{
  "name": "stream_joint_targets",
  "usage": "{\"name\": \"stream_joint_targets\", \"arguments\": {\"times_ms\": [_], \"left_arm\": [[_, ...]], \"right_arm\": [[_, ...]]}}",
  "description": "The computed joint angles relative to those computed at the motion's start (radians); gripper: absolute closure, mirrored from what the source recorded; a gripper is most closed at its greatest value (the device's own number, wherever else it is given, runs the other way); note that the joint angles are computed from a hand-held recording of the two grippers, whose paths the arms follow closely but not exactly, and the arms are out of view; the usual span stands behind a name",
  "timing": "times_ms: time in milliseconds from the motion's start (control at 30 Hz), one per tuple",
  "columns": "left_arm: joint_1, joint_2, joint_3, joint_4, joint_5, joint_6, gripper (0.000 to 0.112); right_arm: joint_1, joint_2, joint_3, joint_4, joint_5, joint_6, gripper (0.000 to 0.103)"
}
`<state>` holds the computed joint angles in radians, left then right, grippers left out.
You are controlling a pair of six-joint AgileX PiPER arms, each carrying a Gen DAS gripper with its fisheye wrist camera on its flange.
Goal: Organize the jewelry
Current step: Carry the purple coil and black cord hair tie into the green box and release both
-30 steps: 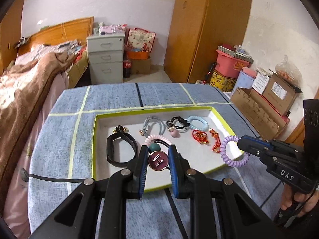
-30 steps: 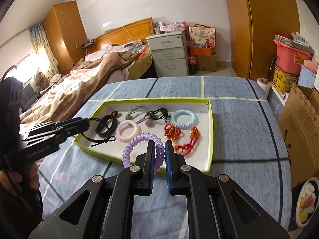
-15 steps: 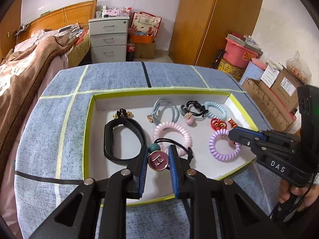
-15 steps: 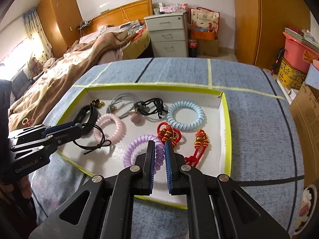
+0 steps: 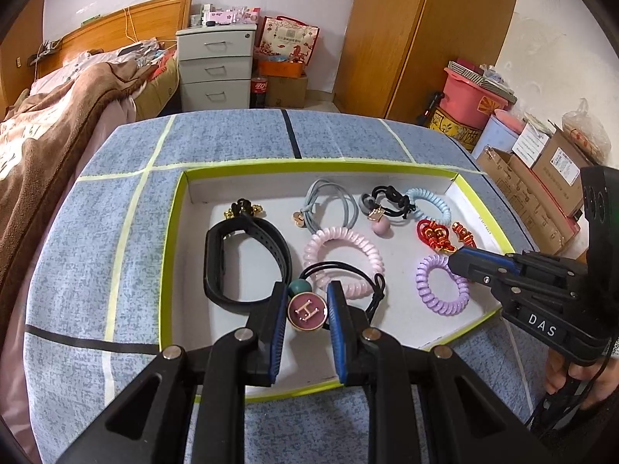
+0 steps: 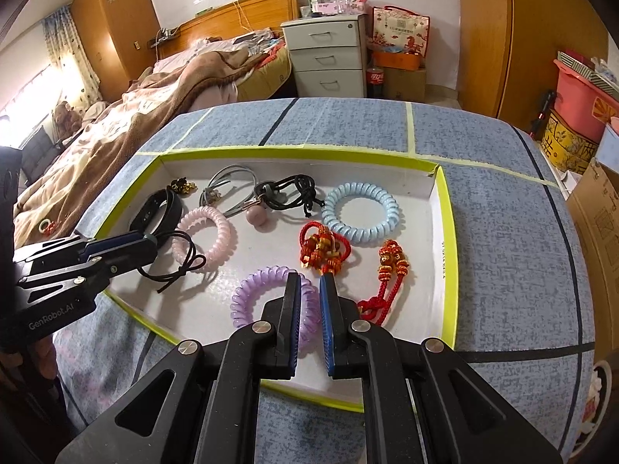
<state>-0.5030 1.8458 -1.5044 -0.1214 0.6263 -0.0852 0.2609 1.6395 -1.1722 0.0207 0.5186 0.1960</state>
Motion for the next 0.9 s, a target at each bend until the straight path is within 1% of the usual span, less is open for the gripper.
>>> {"name": "stream_joint_targets", "arguments": {"times_ms": [133, 233, 333, 467, 567, 633, 667, 767, 867, 900], "left_arm": [[0.000, 0.003, -0.002, -0.010, 0.010, 0.007, 0.090], [-0.008, -0.004, 0.002, 0.015, 0.007, -0.011, 0.089], [-0.004, 0.000, -0.006, -0.007, 0.015, 0.001, 0.086], [-0.014, -0.010, 0.004, 0.013, 0.012, -0.014, 0.077], [-0.024, -0.016, 0.007, 0.052, 0.014, -0.052, 0.076], [-0.028, -0.025, 0.015, 0.066, 0.012, -0.069, 0.072], [-0.031, -0.030, 0.018, 0.074, 0.014, -0.076, 0.068], [-0.041, -0.041, 0.026, 0.106, 0.018, -0.108, 0.066], [-0.057, -0.068, 0.050, 0.144, 0.012, -0.153, 0.065], [-0.060, -0.076, 0.058, 0.147, 0.009, -0.160, 0.064]], "right_arm": [[0.004, 0.013, -0.014, -0.005, 0.007, 0.008, 0.093], [0.006, 0.014, -0.015, -0.013, 0.009, 0.019, 0.093], [0.005, 0.011, -0.011, 0.005, -0.001, 0.010, 0.093], [0.011, 0.001, -0.005, -0.015, -0.007, 0.033, 0.093], [0.017, -0.012, 0.005, -0.036, -0.014, 0.060, 0.093], [0.023, -0.018, 0.010, -0.073, -0.013, 0.101, 0.092], [0.024, -0.021, 0.014, -0.080, -0.014, 0.111, 0.092], [0.026, -0.046, 0.038, -0.085, -0.023, 0.122, 0.091], [0.033, -0.075, 0.059, -0.097, -0.032, 0.139, 0.082], [0.037, -0.086, 0.066, -0.102, -0.034, 0.148, 0.075]]}}
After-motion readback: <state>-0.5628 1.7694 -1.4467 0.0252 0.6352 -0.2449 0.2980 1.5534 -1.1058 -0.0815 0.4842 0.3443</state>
